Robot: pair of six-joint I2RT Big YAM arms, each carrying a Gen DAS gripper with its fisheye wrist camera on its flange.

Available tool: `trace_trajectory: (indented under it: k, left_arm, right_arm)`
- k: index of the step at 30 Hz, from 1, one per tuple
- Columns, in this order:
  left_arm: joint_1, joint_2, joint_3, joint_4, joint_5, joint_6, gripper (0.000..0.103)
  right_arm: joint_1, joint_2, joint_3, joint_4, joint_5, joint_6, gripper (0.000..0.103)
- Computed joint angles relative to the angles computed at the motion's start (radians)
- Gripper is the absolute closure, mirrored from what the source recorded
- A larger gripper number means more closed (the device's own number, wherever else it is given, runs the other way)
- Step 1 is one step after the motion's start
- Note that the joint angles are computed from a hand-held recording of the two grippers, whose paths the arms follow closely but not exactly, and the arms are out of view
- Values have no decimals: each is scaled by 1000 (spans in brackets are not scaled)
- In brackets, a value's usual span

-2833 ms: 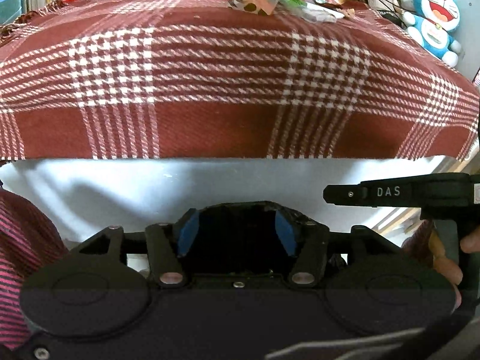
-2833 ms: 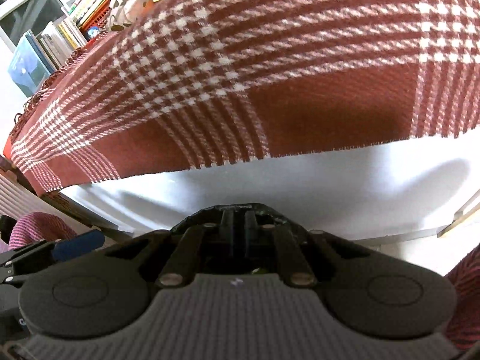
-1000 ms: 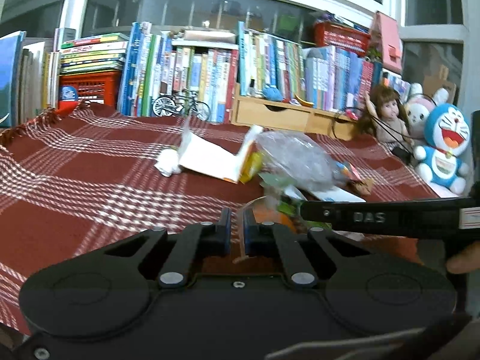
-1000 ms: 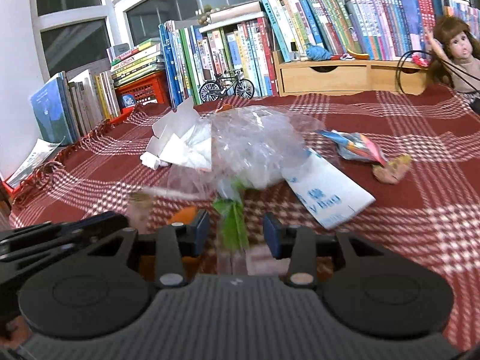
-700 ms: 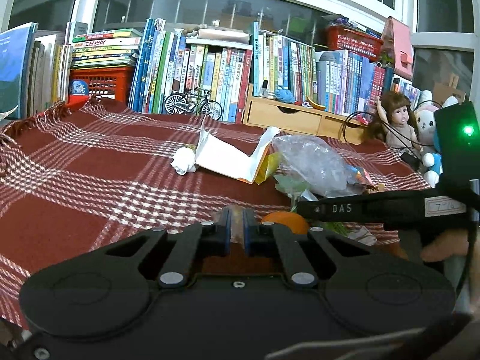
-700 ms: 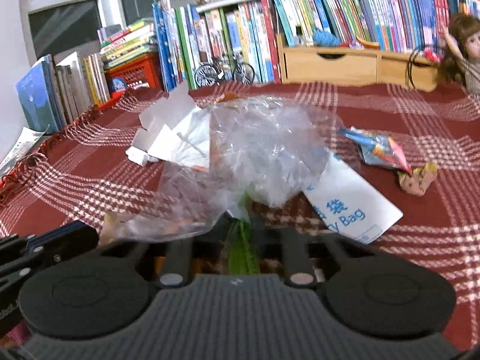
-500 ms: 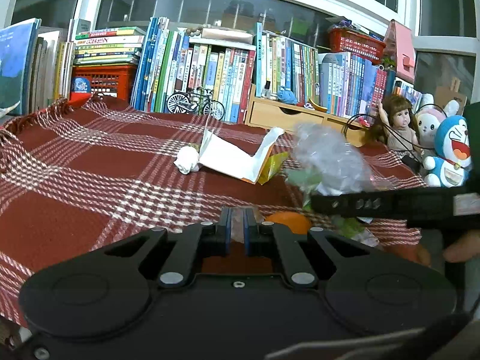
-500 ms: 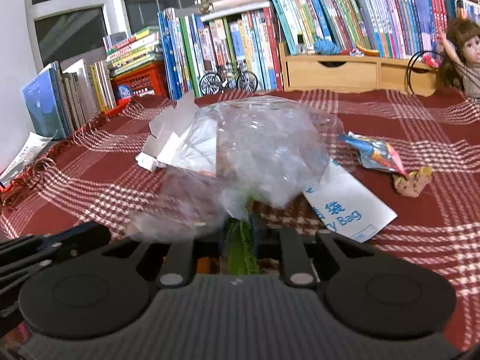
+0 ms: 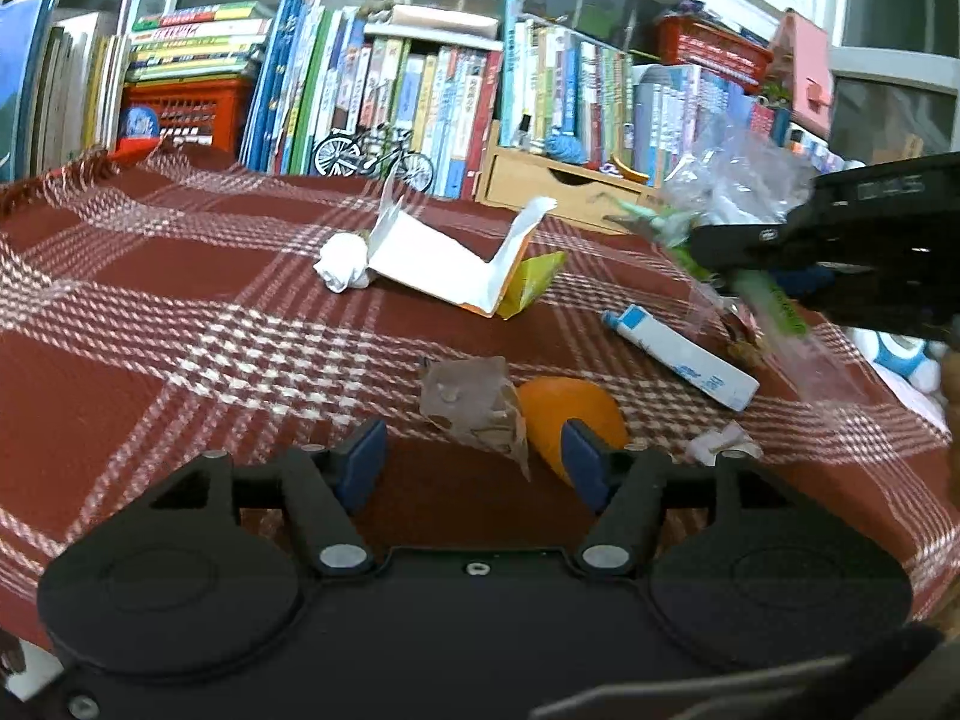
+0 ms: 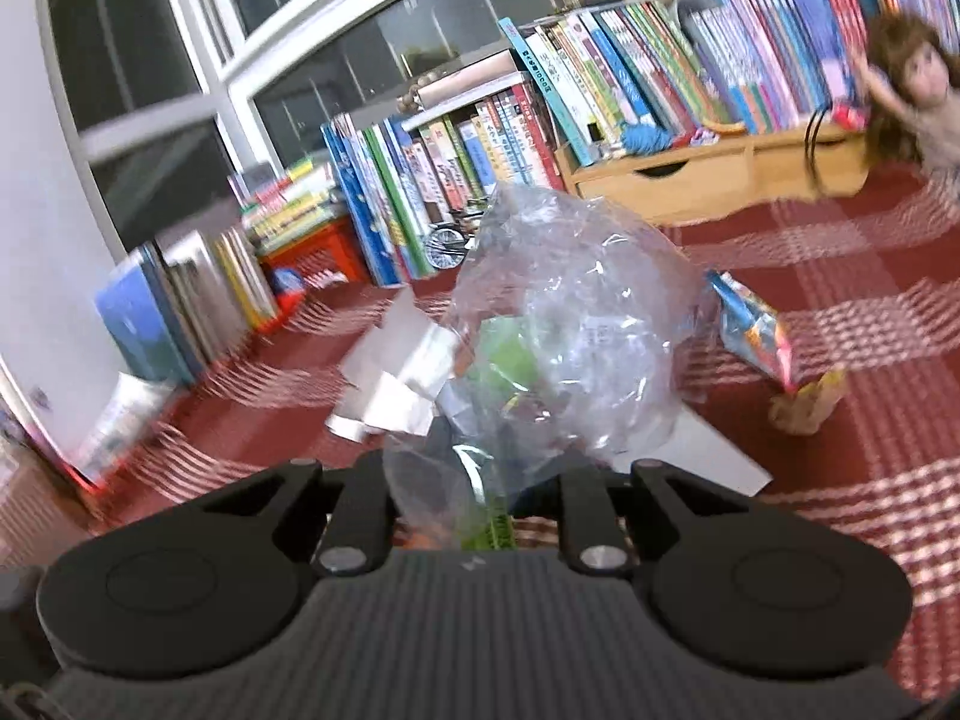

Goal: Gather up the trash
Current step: 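Grasp the clear plastic scrap with the left gripper while the right gripper grasps the green plastic wrapper, then carry the clear scrap and green wrapper down toward the black bin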

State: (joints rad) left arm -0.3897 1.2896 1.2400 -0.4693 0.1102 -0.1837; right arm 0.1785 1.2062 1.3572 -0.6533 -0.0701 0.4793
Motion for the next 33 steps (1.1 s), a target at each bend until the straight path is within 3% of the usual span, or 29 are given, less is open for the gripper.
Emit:
trace_trajectory:
  k: [3, 4, 5, 7, 19, 33]
  left_arm:
    - [5, 18, 14, 8, 5, -27, 54]
    - [6, 23, 20, 5, 4, -33, 68]
    - [8, 26, 26, 0, 7, -38, 74]
    - [10, 26, 27, 6, 4, -55, 77]
    - [15, -28, 11, 57, -51, -15, 80]
    - [-1, -144, -7, 20, -43, 32, 80]
  right_arm:
    - [-13, -4, -8, 22, -60, 22, 81]
    - [-15, -8, -14, 35, -83, 23, 81]
    - [-18, -11, -20, 52, -107, 26, 81]
    - [-18, -9, -18, 69, -127, 26, 81]
    - [25, -26, -12, 103, -60, 6, 81]
    - [78, -127, -31, 31, 58, -80, 81]
